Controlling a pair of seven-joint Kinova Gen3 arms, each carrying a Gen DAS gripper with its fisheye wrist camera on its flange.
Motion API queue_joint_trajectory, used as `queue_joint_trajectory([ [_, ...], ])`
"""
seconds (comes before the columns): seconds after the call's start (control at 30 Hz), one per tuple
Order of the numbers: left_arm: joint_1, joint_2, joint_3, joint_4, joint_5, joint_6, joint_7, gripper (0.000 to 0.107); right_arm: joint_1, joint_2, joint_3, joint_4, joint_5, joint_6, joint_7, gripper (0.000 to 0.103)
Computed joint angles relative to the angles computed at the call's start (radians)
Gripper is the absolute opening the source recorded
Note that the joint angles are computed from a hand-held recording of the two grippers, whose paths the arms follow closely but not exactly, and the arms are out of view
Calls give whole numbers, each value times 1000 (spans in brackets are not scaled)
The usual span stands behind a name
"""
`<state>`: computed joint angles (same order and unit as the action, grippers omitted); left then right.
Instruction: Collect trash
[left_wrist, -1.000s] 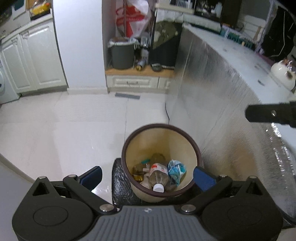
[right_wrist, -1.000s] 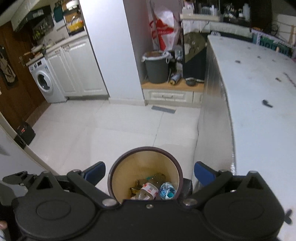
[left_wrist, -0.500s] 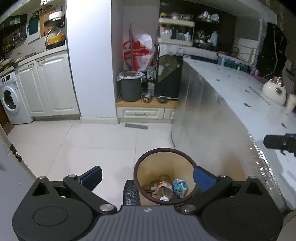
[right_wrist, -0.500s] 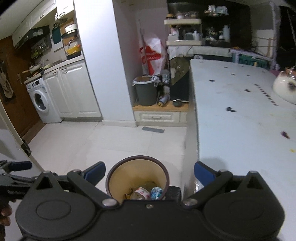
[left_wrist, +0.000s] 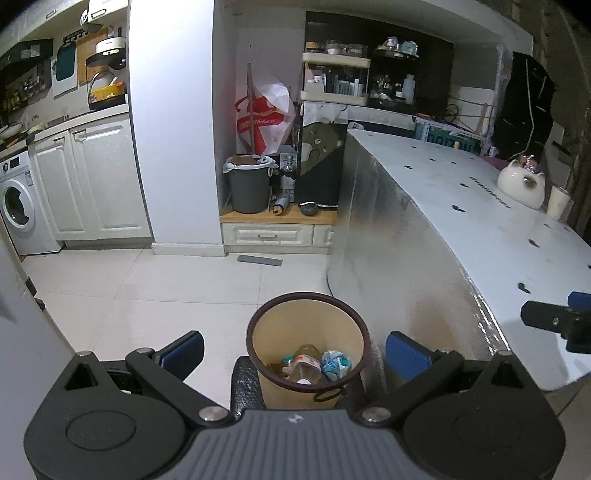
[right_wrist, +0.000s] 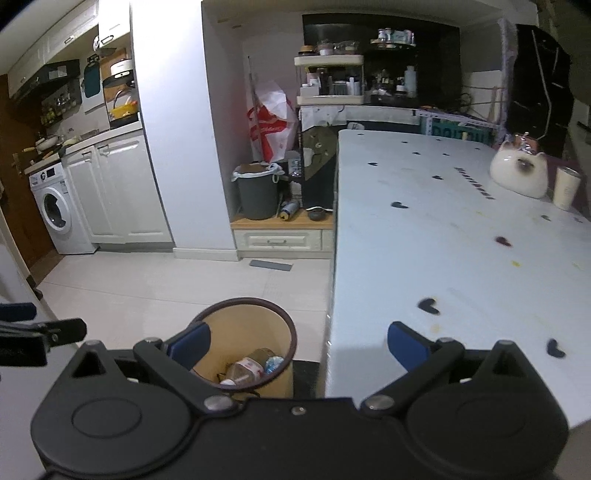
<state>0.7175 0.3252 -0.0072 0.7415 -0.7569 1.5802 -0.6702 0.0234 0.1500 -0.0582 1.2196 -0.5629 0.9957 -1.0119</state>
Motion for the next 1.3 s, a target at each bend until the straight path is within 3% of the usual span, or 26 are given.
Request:
queue_joint_trajectory([
  [0.5, 85, -13, 17, 33, -64, 36, 97, 103, 14, -87, 42, 115, -61, -29, 70, 103],
  [1.3, 89, -20, 30, 38, -74, 37, 111, 103, -5, -114, 65, 138, -54, -42, 72, 103],
])
